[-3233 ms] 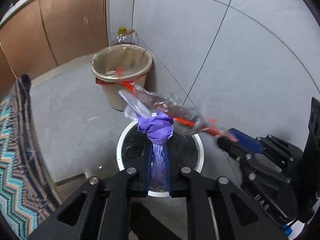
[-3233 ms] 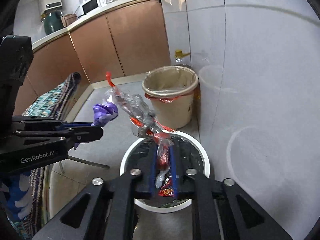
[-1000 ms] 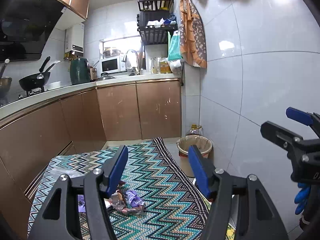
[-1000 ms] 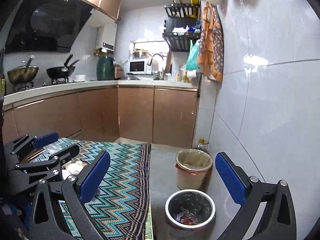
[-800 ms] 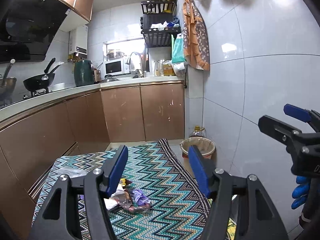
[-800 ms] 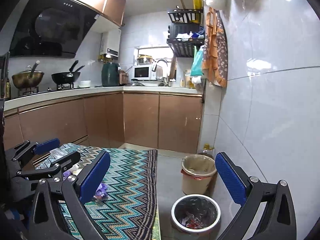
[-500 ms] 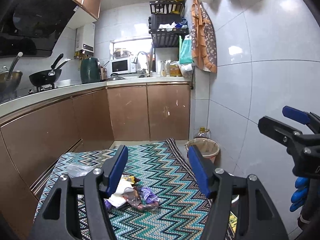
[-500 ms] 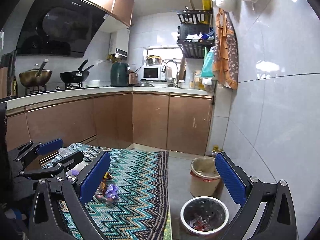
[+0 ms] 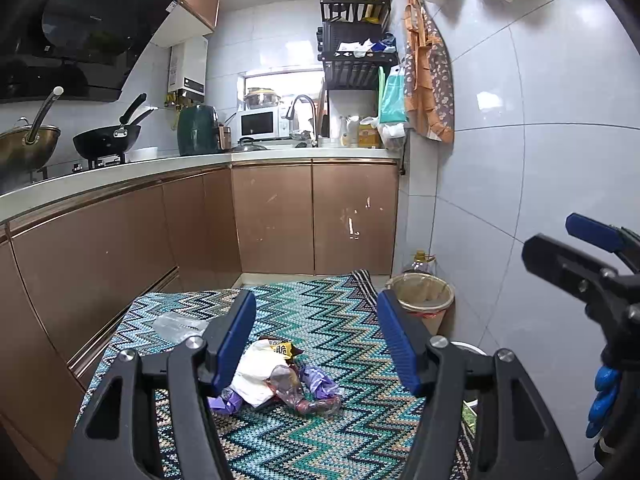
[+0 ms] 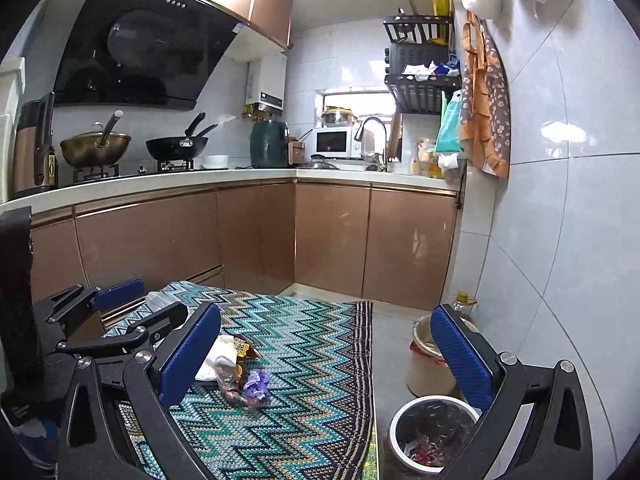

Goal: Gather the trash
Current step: 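Move both open tools back toward the remaining trash on the rug, then grasp the white tissue with the left gripper while right grasps purple glove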

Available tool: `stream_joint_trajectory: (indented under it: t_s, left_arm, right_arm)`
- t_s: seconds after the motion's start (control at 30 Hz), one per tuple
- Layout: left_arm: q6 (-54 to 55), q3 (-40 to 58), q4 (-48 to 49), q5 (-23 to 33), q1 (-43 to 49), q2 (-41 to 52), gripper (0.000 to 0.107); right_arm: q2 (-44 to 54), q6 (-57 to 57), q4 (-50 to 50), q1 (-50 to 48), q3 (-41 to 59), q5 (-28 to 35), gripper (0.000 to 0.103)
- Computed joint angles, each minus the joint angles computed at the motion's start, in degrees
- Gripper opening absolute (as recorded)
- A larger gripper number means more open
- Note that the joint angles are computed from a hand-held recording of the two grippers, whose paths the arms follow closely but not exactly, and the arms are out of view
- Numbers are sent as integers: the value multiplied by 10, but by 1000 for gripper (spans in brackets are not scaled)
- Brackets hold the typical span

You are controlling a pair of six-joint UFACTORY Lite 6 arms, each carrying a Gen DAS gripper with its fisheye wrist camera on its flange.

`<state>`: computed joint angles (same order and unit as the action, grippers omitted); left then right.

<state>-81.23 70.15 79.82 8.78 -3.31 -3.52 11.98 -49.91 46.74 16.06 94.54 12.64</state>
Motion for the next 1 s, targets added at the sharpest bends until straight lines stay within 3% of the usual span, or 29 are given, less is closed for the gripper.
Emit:
stream_joint_trajectory:
  t_s: [0.63, 1.0]
  left_arm:
    - [38, 40, -46, 92, -18, 52, 61]
    - [136, 34, -152, 46, 110, 74, 61]
  right_arm:
    - [94, -137, 129, -57, 84, 146, 103]
    - [232, -81, 71, -40, 237, 214, 97]
